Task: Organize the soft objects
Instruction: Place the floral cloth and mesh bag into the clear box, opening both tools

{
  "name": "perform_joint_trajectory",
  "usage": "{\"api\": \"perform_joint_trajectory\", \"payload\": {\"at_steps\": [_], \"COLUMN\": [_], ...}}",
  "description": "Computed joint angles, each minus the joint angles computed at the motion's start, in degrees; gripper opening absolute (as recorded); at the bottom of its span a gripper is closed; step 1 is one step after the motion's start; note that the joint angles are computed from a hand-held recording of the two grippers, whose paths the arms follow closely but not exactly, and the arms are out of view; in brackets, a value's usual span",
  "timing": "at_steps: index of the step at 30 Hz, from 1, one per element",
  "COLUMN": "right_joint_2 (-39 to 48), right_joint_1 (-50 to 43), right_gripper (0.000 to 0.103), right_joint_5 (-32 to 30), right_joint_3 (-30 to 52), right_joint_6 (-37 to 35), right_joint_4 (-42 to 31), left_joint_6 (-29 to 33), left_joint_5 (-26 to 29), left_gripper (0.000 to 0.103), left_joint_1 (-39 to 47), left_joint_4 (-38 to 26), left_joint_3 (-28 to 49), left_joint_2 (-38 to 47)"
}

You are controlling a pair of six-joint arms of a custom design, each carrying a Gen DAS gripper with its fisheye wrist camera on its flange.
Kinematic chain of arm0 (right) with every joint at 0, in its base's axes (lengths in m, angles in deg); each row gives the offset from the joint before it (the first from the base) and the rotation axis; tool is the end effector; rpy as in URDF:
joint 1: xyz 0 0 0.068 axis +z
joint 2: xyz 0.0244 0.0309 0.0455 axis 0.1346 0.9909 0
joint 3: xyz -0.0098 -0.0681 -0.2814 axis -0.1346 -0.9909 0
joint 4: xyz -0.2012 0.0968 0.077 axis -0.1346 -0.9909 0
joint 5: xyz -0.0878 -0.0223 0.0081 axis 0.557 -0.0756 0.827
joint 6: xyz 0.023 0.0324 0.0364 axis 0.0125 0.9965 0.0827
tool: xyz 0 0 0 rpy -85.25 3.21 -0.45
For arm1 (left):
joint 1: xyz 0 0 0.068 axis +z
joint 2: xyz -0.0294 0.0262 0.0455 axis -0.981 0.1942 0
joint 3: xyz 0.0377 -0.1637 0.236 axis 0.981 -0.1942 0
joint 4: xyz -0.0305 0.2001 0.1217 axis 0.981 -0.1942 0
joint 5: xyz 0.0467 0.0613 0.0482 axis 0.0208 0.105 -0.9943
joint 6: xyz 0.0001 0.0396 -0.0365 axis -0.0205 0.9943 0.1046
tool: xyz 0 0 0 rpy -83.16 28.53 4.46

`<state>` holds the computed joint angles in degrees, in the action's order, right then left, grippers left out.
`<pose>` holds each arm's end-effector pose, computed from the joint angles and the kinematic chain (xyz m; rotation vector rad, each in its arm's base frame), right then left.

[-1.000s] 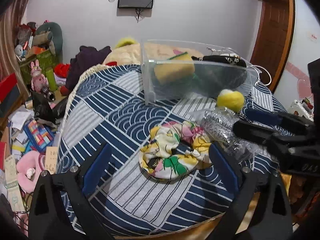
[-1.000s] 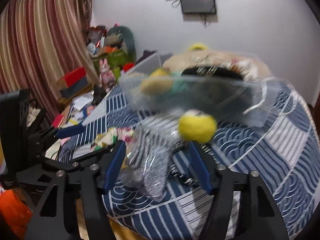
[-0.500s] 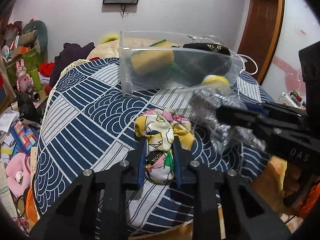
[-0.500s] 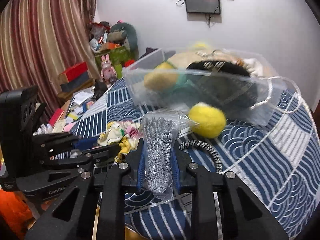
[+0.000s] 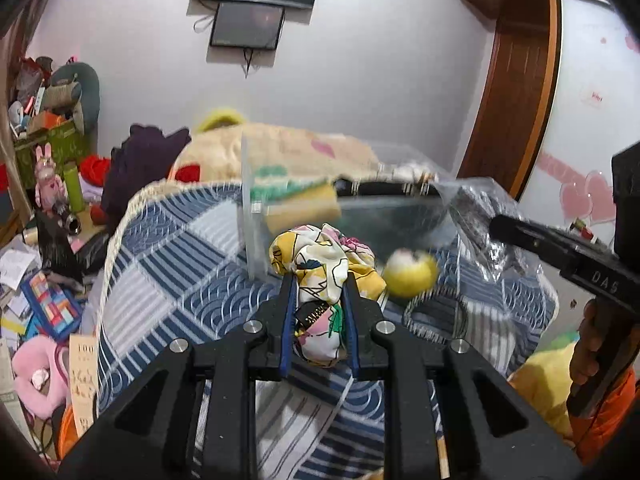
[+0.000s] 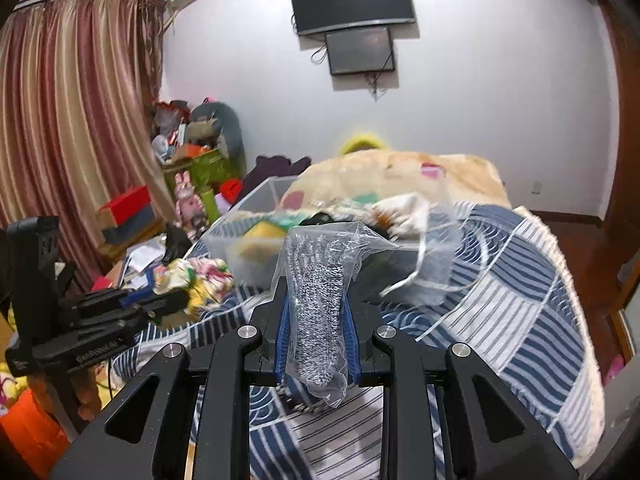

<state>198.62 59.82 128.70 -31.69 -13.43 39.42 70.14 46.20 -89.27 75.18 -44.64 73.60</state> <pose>0.1780 0.1861 0.0978 0.2572 2.0576 0.0517 0.2944 -0.0745 0.0398 0.7030 2.0455 -0.6545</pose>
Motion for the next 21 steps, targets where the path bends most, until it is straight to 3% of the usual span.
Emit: {"api": "perform_joint_trajectory", "payload": {"at_steps": [5,10,17,21], "right_joint_2": [-3.26,-6.46,-4.33,-0.26], "right_joint_1": [-0.45,-3.59,-10.15,-12.44], "right_gripper": [0.021,0.021,0.021,0.021], "right_joint_5": [3.11,3.08,-3.28,-6.93], "right_joint_3": [-0.79,-0.59,4.57,9.77], "right_joint_6": [-0.85,-6.47,-15.48,-17.78], "right_joint_4": [-1.61,0.16,4.0,2.36], "left_joint_6": [-2.48,-5.47,-6.17,-5.28], "left_joint_5": [-1.05,-2.94,-4.75,-6.88], "left_gripper": [0.021,0.021,0.021,0.021], "left_joint_1": [-1.33,-2.73,-4.01,-4.72], "left_joint_4": [0.15,-1.52,-7.19,-11.71], "left_joint_3": [1.04,4.23,10.99,15.94], "left_joint_2": [-3.41,-5.04,-4.05,-1.59]}}
